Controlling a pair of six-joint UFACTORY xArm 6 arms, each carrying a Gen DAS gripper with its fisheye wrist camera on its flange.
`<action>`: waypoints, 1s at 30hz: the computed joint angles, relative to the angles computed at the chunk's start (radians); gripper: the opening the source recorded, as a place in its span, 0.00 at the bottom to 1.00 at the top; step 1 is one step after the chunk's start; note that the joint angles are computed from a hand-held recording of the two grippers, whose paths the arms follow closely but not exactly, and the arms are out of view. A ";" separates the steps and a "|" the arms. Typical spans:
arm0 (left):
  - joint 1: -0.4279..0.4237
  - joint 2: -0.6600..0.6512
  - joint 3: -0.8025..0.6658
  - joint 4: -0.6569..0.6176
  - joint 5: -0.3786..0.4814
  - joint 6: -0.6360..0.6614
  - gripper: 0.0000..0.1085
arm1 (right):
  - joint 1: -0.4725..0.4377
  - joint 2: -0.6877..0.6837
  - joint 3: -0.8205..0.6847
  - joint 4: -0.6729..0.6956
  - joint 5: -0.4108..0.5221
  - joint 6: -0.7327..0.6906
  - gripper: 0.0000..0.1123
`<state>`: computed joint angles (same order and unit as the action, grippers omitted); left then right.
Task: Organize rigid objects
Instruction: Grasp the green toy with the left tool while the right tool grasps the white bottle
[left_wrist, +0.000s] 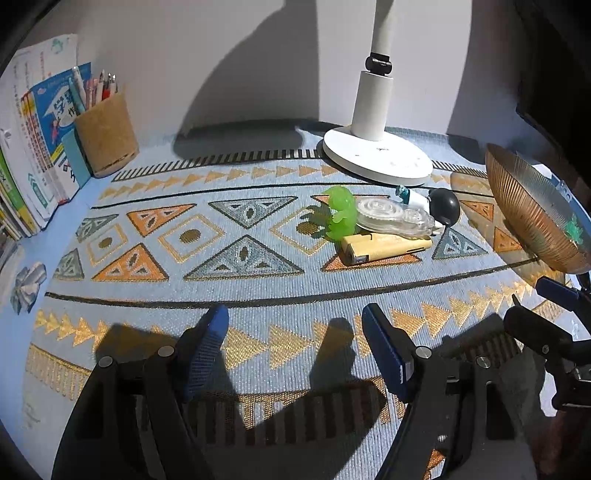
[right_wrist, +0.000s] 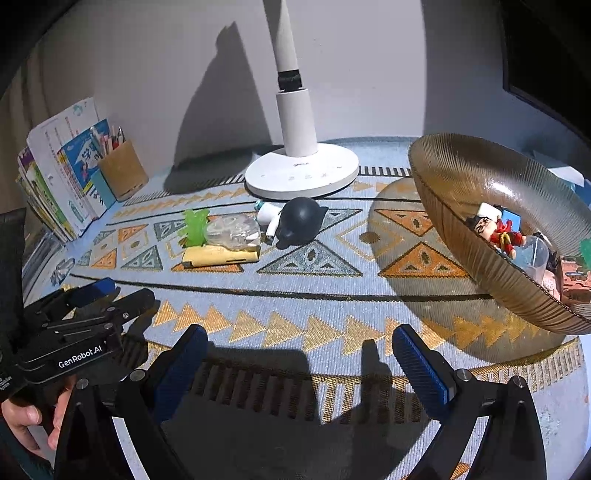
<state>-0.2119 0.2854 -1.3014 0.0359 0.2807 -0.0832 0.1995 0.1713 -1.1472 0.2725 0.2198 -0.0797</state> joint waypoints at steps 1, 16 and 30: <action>-0.001 0.009 -0.029 -0.092 0.038 0.076 0.67 | 0.000 0.008 -0.023 0.080 0.035 -0.065 0.88; -0.020 0.295 -0.523 -0.160 0.273 0.160 0.52 | -0.049 0.347 -0.555 0.159 0.311 0.095 0.56; -0.019 0.354 -0.579 -0.354 0.255 0.300 0.28 | -0.055 0.438 -0.667 0.120 0.344 0.079 0.40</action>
